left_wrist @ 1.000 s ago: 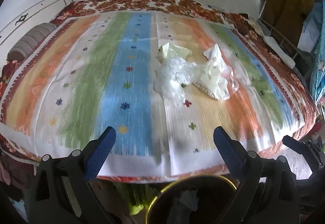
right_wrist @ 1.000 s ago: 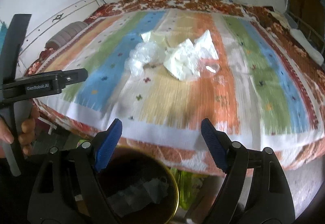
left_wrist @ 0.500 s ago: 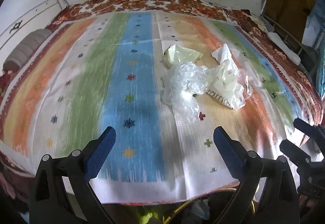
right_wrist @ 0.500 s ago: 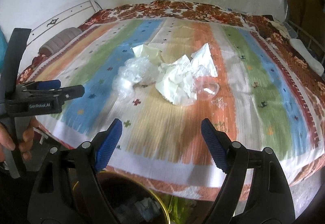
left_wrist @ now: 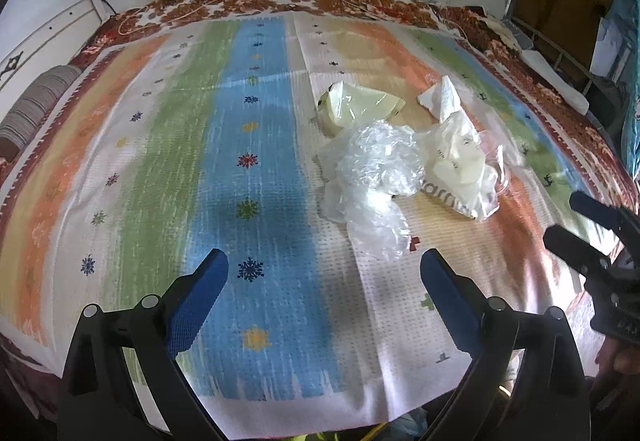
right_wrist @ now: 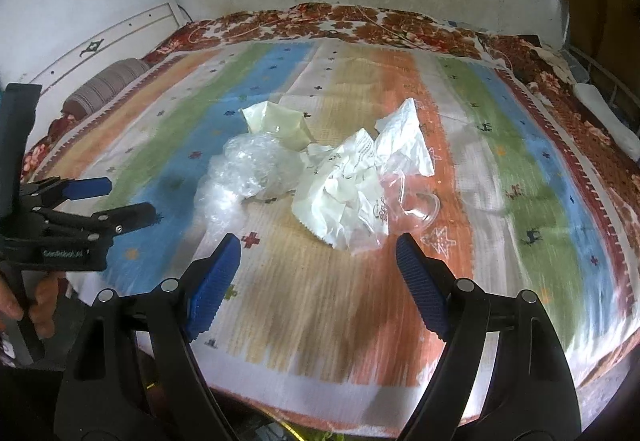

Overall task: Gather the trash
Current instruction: 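Move both open tools from the bin toward the plastic pile on the bed, then grasp the crumpled clear plastic with the left tool while the right tool grasps the white printed bag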

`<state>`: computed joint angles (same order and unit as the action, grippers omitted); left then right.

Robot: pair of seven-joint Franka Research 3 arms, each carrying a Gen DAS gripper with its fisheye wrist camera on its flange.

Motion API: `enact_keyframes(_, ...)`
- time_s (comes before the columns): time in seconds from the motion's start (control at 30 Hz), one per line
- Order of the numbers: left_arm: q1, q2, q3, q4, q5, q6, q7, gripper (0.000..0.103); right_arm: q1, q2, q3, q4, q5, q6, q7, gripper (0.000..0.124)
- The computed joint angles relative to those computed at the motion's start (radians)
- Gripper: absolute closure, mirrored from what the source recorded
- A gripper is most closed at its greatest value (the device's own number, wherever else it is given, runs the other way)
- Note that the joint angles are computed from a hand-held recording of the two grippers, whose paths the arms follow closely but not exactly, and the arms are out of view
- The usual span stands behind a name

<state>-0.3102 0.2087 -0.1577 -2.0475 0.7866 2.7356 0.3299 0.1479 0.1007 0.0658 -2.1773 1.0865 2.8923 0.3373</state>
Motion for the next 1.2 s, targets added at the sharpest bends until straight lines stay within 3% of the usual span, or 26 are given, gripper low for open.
enact_keyframes(0.63, -0.002, 0.134, 0.035, 0.115, -0.059, 0.036, 0.064, 0.01, -0.036, 0.194, 0.039, 0.178, -0.239, -0.006, 0.2, 0.06)
enact_keyframes(0.93, -0.014, 0.199, 0.05, 0.174, -0.124, 0.044, 0.121, 0.018, -0.041, 0.256, 0.054, 0.225, -0.367, 0.013, 0.288, 0.091)
enact_keyframes(1.03, 0.003, 0.224, 0.03, 0.192, -0.179, 0.064, 0.164, 0.035, -0.052, 0.263, 0.065, 0.226, -0.391, 0.019, 0.294, 0.106)
enact_keyframes(1.1, 0.014, 0.241, 0.013, 0.206, -0.223, 0.071, 0.209, 0.058, -0.067, 0.261, 0.076, 0.225, -0.387, 0.011, 0.292, 0.121)
enact_keyframes(1.2, 0.004, 0.249, 0.021, 0.213, -0.254, 0.087, 0.225, 0.083, -0.073, 0.255, 0.077, 0.22, -0.39, -0.004, 0.298, 0.124)
